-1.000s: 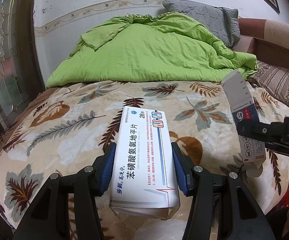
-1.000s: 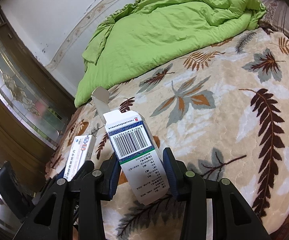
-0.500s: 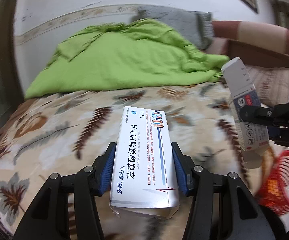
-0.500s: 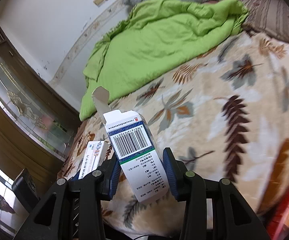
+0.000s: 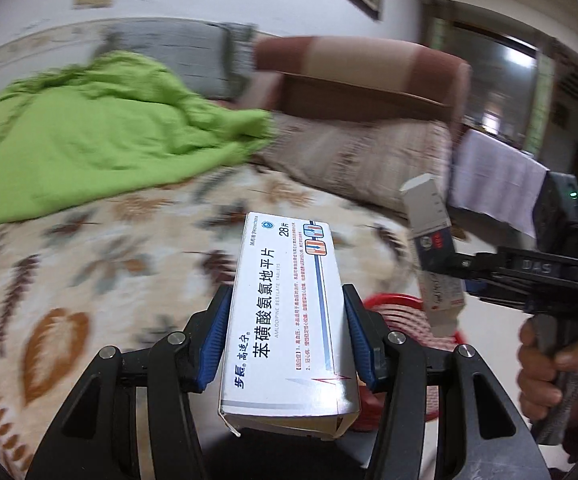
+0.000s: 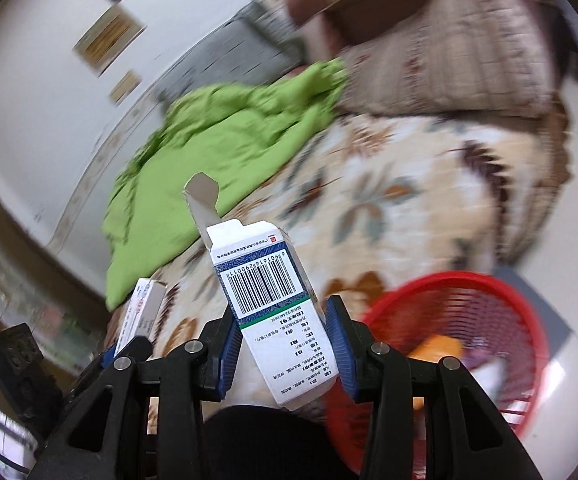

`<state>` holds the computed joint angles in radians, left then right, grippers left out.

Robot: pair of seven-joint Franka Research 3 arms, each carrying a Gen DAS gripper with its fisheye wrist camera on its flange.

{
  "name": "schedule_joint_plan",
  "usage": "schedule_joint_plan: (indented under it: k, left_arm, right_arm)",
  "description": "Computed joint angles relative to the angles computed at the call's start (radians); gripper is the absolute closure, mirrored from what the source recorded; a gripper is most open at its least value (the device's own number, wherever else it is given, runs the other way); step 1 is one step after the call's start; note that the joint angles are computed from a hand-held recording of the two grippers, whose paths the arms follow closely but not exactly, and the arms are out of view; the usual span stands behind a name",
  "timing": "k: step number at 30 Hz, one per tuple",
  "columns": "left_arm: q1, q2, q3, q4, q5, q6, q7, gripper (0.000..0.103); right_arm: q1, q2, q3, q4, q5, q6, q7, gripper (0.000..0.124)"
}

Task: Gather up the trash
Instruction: 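Carry both white boxes over the red wastebasket, then open both grippers to drop the white boxes into the wastebasket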

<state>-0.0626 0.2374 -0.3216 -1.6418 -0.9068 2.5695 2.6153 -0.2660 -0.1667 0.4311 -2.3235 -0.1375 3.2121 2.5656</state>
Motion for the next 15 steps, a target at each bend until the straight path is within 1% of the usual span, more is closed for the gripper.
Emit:
schedule_joint_plan:
  k: [1,3,4,7,8,11,12,14,15]
  left_arm:
    - [-0.004,-0.003,-0.006,-0.003,0.001,-0.016,0.003,0.051]
    - [-0.021,0.003,-0.014,0.007,0.021,-0.058,-0.007,0.051]
    - [-0.028,0.007,-0.016,0.013,0.03,-0.077,-0.015,0.051]
    - [-0.049,0.029,-0.021,0.035,0.064,-0.136,-0.053,0.051]
    - [-0.059,0.042,-0.022,0.048,0.083,-0.148,-0.068,0.051]
    - [-0.078,0.06,-0.03,0.059,0.13,-0.161,-0.095,0.051]
    - [-0.083,0.071,-0.032,0.069,0.148,-0.172,-0.105,0.051]
    - [-0.088,0.088,-0.037,0.084,0.173,-0.193,-0.125,0.051]
    - [-0.088,0.091,-0.04,0.085,0.184,-0.206,-0.131,0.05]
  right_arm:
    - [0.009,-0.025,-0.017,-0.026,0.012,0.0,0.001,0.079]
    - [-0.008,-0.081,-0.018,-0.083,0.04,-0.006,0.01,0.079]
    - [0.003,-0.094,-0.033,-0.098,0.059,-0.011,-0.002,0.079]
    - [-0.009,-0.137,-0.03,-0.151,0.108,-0.01,-0.009,0.079]
    - [0.004,-0.145,-0.044,-0.167,0.128,-0.009,-0.02,0.079]
    - [-0.001,-0.155,-0.038,-0.195,0.175,-0.001,-0.03,0.079]
    - [-0.01,-0.15,-0.027,-0.193,0.185,-0.001,-0.034,0.078]
    - [0.009,-0.146,-0.045,-0.201,0.21,-0.005,-0.053,0.077]
    - [0.005,-0.145,-0.042,-0.203,0.218,-0.008,-0.055,0.077]
